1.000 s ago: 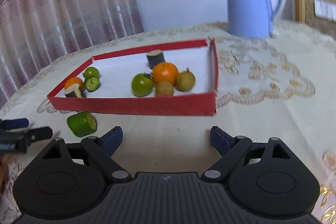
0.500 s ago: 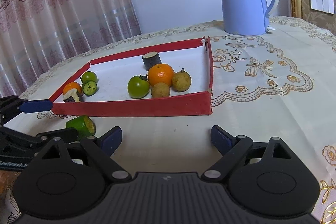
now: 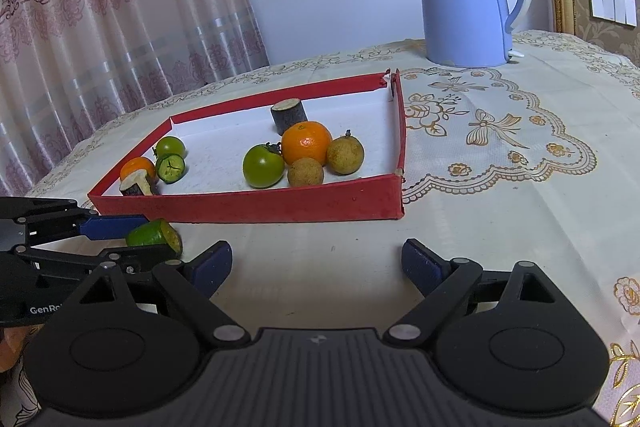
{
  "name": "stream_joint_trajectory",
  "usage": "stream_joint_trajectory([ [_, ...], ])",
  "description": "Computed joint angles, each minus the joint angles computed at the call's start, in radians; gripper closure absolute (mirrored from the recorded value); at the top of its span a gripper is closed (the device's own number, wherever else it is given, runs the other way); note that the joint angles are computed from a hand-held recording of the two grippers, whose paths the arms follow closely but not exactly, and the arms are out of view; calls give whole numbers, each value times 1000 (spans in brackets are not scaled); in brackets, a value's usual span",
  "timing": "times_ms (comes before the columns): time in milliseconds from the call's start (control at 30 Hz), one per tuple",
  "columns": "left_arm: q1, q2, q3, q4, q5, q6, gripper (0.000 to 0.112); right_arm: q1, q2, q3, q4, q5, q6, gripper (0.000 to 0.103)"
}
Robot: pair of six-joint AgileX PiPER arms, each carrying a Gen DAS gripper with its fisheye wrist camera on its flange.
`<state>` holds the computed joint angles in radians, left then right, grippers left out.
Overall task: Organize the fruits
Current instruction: 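Reach the left gripper to the green cucumber chunk and grasp it, then carry the cucumber chunk into the tray and open the left gripper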
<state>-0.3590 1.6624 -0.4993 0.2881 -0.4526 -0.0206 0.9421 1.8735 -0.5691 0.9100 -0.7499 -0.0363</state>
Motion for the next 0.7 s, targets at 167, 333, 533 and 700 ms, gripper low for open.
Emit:
stream_joint_trajectory([
  [167, -19, -4, 7, -75, -5, 25, 76, 1, 0, 1, 2, 0, -2, 10],
  [333, -36, -41, 39, -134, -38, 41, 83, 0, 1, 1, 1, -1, 1, 10],
  [533, -68, -79, 39, -188, -20, 75, 84, 0, 0, 1, 1, 0, -1, 10],
  [700, -60, -96, 35, -184, 0, 50, 106, 1, 1, 0, 2, 0, -1, 10],
])
